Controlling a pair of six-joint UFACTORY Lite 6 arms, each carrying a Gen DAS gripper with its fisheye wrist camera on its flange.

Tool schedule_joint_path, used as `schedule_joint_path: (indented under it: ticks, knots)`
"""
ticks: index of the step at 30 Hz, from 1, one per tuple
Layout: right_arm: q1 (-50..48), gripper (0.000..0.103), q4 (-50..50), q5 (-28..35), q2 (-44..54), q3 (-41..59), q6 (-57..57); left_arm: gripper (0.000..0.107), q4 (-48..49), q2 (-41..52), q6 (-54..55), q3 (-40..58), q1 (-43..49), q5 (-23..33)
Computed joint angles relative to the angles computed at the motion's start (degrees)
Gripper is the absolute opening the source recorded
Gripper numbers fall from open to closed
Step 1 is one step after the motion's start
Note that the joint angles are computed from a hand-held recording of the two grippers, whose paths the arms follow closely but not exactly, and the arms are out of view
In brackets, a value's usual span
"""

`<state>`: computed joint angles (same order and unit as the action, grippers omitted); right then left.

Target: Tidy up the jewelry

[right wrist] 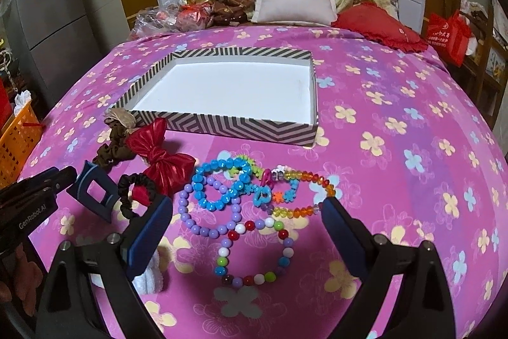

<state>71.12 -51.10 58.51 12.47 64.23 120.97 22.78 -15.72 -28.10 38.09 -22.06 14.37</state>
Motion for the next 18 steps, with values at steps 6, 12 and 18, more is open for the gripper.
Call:
schedule_joint_path:
  ticks: [6, 12, 18]
  knots:
    - [-0.21, 0.097, 0.52, -0.09, 0.43, 0.4, -0.53, 0.037, 0.71, -0.05, -0.74, -0.11, -0.11, -0.03]
    - [-0.27, 0.097, 0.57, -0.61, 0.67, 0.32, -0.25, 0.037, 1.3, -0.3, -1.52, -0.23, -0.06, 0.29]
    - [-0.37, 0.097, 0.66, -0.95, 0.65, 0.14, -0.38, 0.037, -0.06, 0.03, 0.24, -0.23, 0.63, 0.07]
